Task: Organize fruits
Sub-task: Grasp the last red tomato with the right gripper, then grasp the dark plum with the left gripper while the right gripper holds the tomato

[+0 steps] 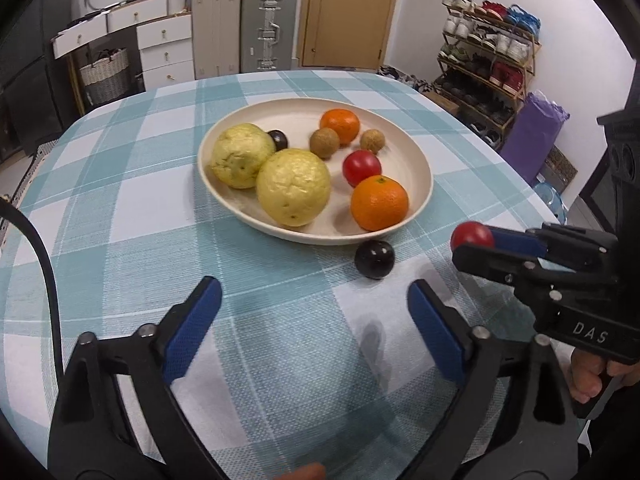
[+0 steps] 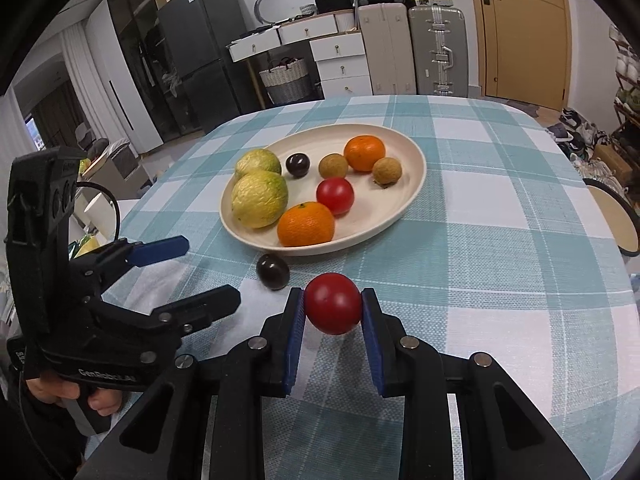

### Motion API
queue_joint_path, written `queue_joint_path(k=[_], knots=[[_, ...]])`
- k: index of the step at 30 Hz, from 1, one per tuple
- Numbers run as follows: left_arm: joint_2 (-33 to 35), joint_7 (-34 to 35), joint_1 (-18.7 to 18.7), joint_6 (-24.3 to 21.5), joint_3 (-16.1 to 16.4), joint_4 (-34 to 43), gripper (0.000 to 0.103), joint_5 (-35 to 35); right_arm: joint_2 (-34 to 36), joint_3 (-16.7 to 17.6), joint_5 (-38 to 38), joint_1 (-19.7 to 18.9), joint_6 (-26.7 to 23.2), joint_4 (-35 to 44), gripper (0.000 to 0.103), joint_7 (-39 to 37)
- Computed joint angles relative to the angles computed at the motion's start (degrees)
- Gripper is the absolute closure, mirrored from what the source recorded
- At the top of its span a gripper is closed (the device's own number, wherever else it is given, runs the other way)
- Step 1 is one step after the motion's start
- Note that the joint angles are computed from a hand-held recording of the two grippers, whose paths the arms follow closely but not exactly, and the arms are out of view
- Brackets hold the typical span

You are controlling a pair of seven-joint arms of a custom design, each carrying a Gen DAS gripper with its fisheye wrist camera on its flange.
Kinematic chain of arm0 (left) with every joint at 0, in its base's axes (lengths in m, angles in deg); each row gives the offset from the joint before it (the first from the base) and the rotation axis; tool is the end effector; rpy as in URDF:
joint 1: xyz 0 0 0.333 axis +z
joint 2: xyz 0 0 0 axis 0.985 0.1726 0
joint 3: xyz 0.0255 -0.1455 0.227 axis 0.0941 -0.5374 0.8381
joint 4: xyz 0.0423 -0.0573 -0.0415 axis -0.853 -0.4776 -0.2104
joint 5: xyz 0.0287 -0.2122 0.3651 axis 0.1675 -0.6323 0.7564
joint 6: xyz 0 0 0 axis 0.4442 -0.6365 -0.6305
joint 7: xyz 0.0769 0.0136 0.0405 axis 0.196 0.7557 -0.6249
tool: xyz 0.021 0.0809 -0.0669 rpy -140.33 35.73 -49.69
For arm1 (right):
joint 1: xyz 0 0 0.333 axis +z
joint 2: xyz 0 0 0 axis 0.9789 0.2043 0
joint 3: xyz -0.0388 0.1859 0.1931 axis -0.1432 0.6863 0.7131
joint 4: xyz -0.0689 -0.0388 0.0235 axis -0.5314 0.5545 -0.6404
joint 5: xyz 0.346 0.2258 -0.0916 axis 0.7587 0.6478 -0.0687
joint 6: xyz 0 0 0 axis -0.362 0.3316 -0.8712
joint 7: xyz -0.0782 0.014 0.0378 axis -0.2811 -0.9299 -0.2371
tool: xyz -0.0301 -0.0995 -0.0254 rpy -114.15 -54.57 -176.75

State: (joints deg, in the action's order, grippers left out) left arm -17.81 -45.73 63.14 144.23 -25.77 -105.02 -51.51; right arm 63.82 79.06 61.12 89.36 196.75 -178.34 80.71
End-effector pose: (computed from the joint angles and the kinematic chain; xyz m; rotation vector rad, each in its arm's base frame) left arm 0.6038 -0.2571 0.3421 -1.8390 1.8486 -0.8116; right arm 0.6398 0.2443 0.3537 -2.0502 1.2244 -0.1984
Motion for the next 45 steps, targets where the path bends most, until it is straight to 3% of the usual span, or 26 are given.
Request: queue_joint_path(k=[8,15,20,23,28,40,45], knots=[[5.1,10.3,0.3,-4.5,-2.7,6.6,0.044,-6.9,-0.3,0.3,2.9,-1.0,0.1,-0.4,0.074,-1.1],[6.9,11.7,-1.2,-5.1,-1.6,8.9,0.05,-8.0,0.1,0.1,3.9,-1.2,-0.1,0.2,0.074,-1.8],[7.3,13.5,-0.8,-3.8,-2.1,9.2,0.067,-10.2,0.3,0.0,4.0,-1.2,-0.1,0.5,0.074,-1.7],[7.7,16.6,0.1,-2.8,-3.3,9.2,0.071,-12.9,0.5,0.2,4.3,-1.4,0.0,0.6,0.074,-1.9],[7.3,15.4,-1.5,-2.6,-1.5,8.9,0.081,-12.4,1.0,0.0,3.7,-1.3,-0.3,1.0,0.074,-1.4],[2.8,15.5,-1.7,2.0,-1.1,3.0,0.081,-12.1,0.2,0.3,3.7,-1.3,0.1,0.4,0.074,-1.8],[-0.7,9.9,-3.5,4.7,1.6,-0.6,0.081,-6.8,-0.4,0.4,4.6,-1.1,0.7,0.0,0.074,-2.5]])
